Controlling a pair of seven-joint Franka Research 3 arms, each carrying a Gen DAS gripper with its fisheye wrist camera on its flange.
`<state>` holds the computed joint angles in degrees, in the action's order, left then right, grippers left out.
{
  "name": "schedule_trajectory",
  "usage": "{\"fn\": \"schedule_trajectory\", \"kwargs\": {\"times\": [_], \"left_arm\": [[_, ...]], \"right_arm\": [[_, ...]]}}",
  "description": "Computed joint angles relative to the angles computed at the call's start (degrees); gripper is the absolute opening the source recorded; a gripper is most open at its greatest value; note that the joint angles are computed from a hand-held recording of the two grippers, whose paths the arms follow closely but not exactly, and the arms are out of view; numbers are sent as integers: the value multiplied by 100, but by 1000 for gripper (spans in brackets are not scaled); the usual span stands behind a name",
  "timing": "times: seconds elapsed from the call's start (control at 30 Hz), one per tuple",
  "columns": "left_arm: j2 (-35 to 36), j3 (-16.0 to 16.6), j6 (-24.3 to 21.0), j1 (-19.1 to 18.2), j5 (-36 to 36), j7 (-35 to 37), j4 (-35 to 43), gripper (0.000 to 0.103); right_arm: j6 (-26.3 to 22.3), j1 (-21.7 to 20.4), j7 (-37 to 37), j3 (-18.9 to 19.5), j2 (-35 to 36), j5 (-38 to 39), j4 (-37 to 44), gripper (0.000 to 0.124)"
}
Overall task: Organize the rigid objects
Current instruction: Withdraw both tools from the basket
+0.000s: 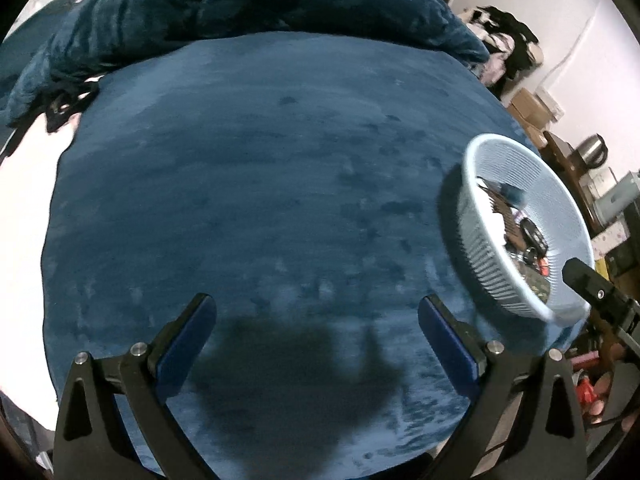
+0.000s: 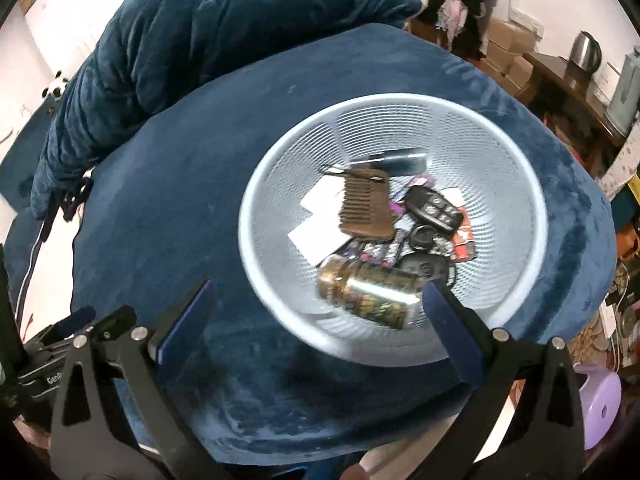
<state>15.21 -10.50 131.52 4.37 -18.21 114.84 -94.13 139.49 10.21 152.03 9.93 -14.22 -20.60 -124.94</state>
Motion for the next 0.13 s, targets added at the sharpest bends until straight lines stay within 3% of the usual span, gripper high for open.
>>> {"fn": "schedule_trajectory", "kwargs": {"times": [0.13], "left_arm": [[7,92,229,84,75,-9,-132,102]], "right_arm": [[-1,134,-92,54,271,-3,203,103]]}}
